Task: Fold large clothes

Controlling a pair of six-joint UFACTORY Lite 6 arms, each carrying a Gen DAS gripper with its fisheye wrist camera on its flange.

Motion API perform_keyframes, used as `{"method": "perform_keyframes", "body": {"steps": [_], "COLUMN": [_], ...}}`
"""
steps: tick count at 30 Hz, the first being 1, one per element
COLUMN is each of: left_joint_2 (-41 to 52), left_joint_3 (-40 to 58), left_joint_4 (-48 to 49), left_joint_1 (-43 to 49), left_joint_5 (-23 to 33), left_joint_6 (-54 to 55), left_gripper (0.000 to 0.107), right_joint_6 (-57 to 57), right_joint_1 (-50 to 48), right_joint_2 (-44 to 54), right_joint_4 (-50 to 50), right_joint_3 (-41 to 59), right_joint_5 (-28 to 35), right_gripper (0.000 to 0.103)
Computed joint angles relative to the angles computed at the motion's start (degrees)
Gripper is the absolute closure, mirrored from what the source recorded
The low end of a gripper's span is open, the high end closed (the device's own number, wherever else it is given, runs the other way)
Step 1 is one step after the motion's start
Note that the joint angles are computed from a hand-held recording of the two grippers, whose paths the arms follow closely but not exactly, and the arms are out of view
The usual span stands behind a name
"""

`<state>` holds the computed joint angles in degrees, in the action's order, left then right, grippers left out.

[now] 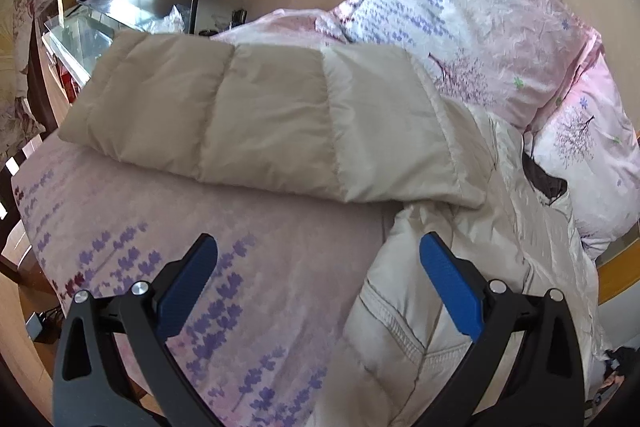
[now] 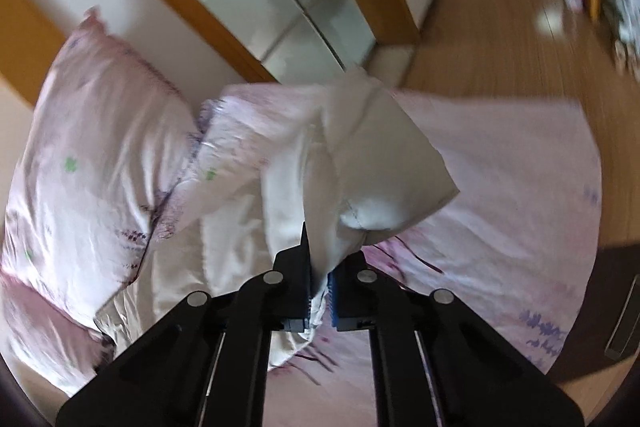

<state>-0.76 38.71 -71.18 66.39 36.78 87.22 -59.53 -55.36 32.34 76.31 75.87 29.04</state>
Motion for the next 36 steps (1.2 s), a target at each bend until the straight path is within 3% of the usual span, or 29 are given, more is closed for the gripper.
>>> {"method": "perform_keyframes", "body": {"steps": [7,11,15,21,24,31,34,36], "left_joint_2": [3.0,3.8,2.5,7.2,8.7,10.5,11.7,12.2], "left_joint_3": [3.6,4.3,2.2,7.2,8.0,10.0,11.6,12.3], "left_joint_4": [0.2,-2.4,-9.3,-3.1,-3.4,-3.0,-1.7,-1.1], "left_joint_1": [3.0,4.7,6.9,7.9,9.0,11.7,12.4,12.2], "left_joint_5": [3.2,3.9,5.0,7.1,7.5,9.0,10.1,10.1], "left_joint_6": [0.1,2.7,11.4,4.0,4.0,4.0,2.4,1.8], "left_gripper": [0.006,0.006,0.006,0.006,0.006,0.006,0.006,0.006], "right_joint_6": [-10.1,-21.7,-19.4,-9.7,0.0,40.9,56.6,64.2], "right_joint_1": [11.1,18.5,29.6,47.6,56.8,71.8,76.4,79.6], "right_joint_2": [-13.6,-19.9,-24.5,-21.3,-16.3,0.6,6.0,10.5], "right_joint_4": [5.3,12.0,8.6,0.4,-8.6,-49.7,-67.7,-79.7], "right_joint_3": [-4.8,-6.7,-6.7,-0.4,4.7,17.0,19.7,24.8], "right_joint_5": [-6.6,-3.9,-5.2,-4.8,-6.6,-12.5,-11.3,-5.9], "right_gripper": [0.097,0.097,0.097,0.097,0.097,0.097,0.092,0.088]}}
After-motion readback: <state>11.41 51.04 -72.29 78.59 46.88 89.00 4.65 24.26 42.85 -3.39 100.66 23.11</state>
